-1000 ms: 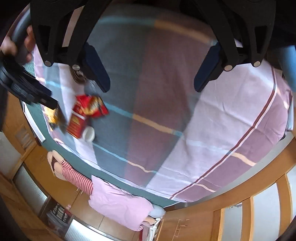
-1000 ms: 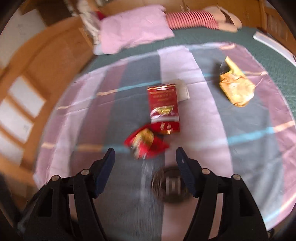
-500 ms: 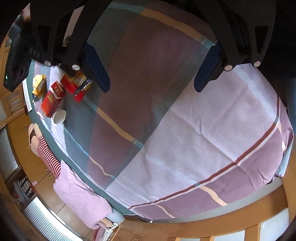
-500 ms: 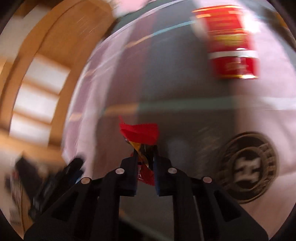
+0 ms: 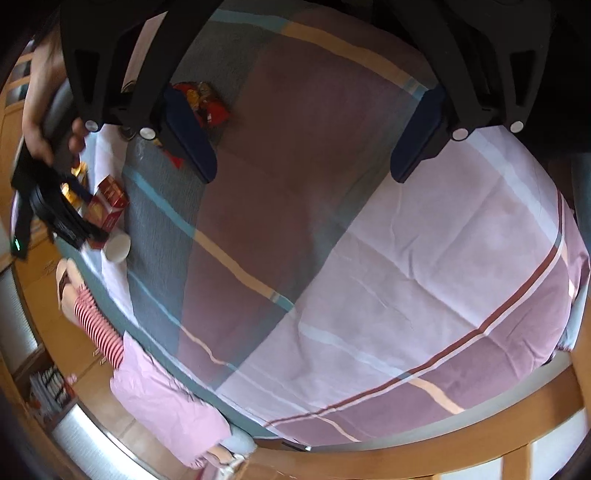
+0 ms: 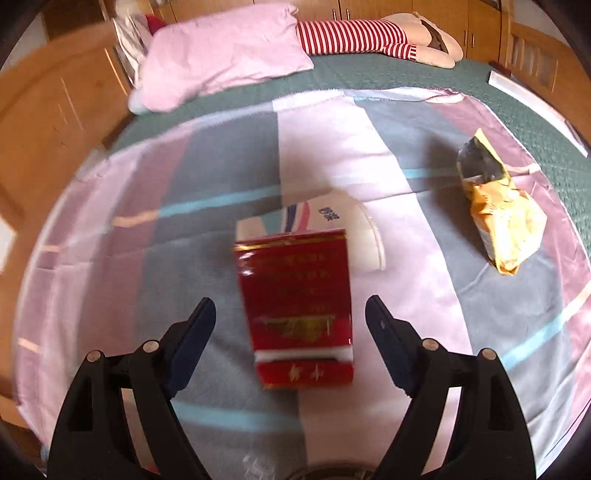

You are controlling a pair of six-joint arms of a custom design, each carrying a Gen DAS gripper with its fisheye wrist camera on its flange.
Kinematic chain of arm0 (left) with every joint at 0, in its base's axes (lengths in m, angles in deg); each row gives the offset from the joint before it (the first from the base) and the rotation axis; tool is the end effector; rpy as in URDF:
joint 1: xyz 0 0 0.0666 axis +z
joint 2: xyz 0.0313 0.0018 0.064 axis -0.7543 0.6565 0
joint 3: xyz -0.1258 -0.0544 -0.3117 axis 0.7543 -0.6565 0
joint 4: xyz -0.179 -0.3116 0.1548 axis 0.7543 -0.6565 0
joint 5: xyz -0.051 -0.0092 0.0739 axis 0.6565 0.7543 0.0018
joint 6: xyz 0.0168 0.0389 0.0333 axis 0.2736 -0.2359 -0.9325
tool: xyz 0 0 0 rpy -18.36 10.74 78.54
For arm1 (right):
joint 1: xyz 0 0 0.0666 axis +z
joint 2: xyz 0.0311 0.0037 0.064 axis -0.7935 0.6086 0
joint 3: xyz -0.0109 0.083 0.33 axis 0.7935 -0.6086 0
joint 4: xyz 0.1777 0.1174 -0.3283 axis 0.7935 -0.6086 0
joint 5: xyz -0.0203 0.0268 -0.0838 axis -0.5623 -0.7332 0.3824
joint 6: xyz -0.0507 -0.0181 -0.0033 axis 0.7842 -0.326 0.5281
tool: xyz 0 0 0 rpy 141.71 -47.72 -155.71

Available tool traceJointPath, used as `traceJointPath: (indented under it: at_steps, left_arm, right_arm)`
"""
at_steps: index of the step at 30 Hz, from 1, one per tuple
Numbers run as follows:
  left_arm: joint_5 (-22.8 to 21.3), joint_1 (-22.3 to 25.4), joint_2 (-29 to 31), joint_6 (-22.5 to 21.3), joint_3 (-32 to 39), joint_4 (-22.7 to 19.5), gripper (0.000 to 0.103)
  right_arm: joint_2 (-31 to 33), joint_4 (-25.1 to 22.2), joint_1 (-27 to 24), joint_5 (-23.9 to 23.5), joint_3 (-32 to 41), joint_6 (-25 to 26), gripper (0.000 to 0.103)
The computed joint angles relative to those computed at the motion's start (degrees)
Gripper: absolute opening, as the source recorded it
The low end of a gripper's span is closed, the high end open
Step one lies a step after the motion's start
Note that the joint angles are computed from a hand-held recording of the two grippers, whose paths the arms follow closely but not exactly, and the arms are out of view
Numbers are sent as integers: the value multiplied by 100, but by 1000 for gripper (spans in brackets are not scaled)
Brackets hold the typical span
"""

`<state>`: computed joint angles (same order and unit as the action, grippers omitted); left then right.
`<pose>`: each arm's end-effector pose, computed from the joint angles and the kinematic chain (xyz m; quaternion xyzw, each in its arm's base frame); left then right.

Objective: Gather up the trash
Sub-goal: 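Grasp the red snack wrapper with the left tool while the right grasps the red cigarette box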

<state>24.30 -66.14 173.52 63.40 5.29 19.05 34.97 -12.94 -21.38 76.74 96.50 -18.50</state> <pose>0.5176 -0.1624 0.2806 -0.1176 0.9563 -0.1349 0.2313 0.5985 0.3457 0.2912 0.2176 0.9328 0.0115 0.2870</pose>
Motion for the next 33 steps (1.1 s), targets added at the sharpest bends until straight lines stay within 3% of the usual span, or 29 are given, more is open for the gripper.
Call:
traceJointPath:
  at_steps: [1, 3, 7, 10, 14, 19, 23, 25, 27, 29, 30, 33]
  left_arm:
    - [22, -9, 36, -60, 38, -38, 94]
    - [35, -13, 39, -90, 37, -35, 94]
    - [122, -62, 54, -205, 35, 0, 94]
    - [380, -217, 159, -735, 170, -114, 94]
    - [471, -477, 237, -1266, 339, -2, 95]
    - [758, -801, 655, -1856, 874, -301, 96]
    - [580, -972, 726, -2378, 867, -411, 96]
    - [455, -1018, 745, -2666, 857, -460, 89]
    - [476, -1021, 768, -2818, 843, -511, 68]
    - [491, -1010, 766, -2874, 790, -479, 60]
    - [488, -1013, 704, -2926, 708, -381, 51]
    - [545, -1041, 576, -3081, 558, -176, 41]
  right_arm:
    - [54, 12, -3, -47, 38, 72, 55]
    - [58, 115, 9, -248, -20, 150, 56]
    - [-626, 431, 156, -529, -881, 392, 56]
    - [-1277, 524, 306, -509, -1564, 316, 56]
    - [-2382, 1005, 475, -629, -2765, 6, 56]
    - [-3299, 1182, 799, -424, -3684, -451, 56]
    - [-3666, 1031, 1141, -5, -4056, -708, 56]
    - [-3708, 922, 1254, 191, -4102, -839, 56]
    - [-3748, 870, 1352, 333, -4141, -936, 56]
    - [-3787, 845, 1447, 472, -4168, -994, 56]
    - [-3776, 774, 1509, 581, -4130, -1016, 56]
    - [-3774, 611, 1629, 779, -4072, -1070, 56]
